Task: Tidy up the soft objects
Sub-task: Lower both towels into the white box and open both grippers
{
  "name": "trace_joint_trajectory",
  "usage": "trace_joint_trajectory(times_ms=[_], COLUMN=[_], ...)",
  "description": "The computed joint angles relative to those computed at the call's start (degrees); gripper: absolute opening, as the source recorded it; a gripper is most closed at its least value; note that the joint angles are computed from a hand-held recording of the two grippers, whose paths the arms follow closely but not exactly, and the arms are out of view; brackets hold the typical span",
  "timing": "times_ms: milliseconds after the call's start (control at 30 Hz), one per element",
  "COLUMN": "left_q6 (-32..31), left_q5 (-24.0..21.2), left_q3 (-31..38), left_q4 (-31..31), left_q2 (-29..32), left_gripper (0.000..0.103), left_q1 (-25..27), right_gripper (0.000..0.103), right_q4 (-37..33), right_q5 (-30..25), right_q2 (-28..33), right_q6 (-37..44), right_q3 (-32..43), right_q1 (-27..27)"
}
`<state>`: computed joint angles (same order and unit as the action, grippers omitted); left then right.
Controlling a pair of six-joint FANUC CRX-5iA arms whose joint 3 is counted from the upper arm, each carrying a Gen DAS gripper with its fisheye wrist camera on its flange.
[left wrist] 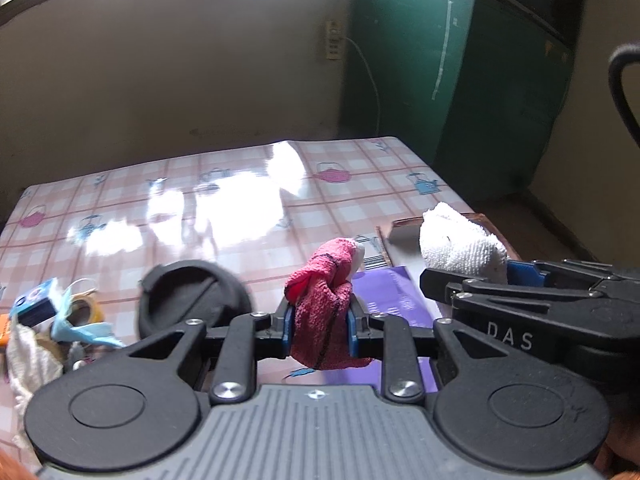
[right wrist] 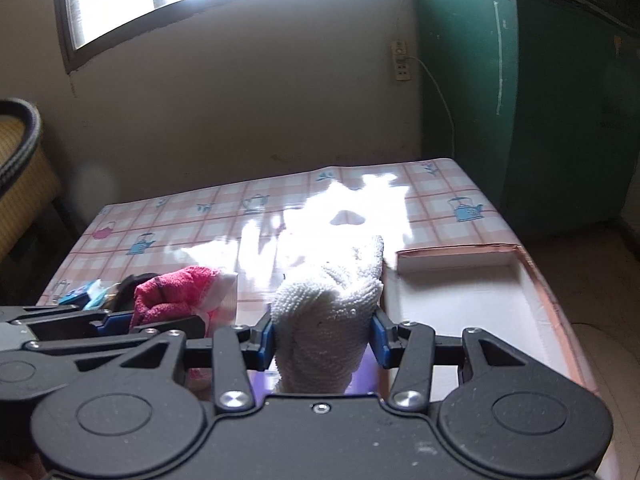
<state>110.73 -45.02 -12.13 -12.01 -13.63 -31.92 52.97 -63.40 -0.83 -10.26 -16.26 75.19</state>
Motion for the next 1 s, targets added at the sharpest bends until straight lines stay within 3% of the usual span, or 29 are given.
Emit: trace_joint_trajectory(times_ms=[633, 700, 800, 933, 1000], left_q6=[-2.03, -3.75, -5.48, -4.92, -1.64], left_q5=[4.35, 6.36, 7.86, 8.8, 7.52], left_q3=[6.03, 5.38, 5.24, 4.81, 5.94], left_q4=[4.23, 6.56, 8.16, 7.16, 3.93], left_q2=[11.24, 11.67, 12.39, 11.73, 11.56], left_gripper=[0.028, 0.032, 0.049, 0.073, 0.076], left_q1=[-5.53, -5.44, -5.84, -6.47, -7.29], right_gripper=[0.058, 0.062, 0.077, 0.079, 0.079], right_q4=[-3.7, -3.5, -1.87, -0.69, -0.79], right_q5=[-0.15, 0.36, 0.18, -0.06, -0.89], right_q2=[-8.45, -8.64, -8.65, -10.15, -10.37], right_q6=[7.23, 7.63, 7.14, 5.07, 4.93], right_q3=[-7.91, -8.24, -8.62, -9.63, -9.5], right_q1=[-7.42, -8.32, -9.29, -8.9, -7.94])
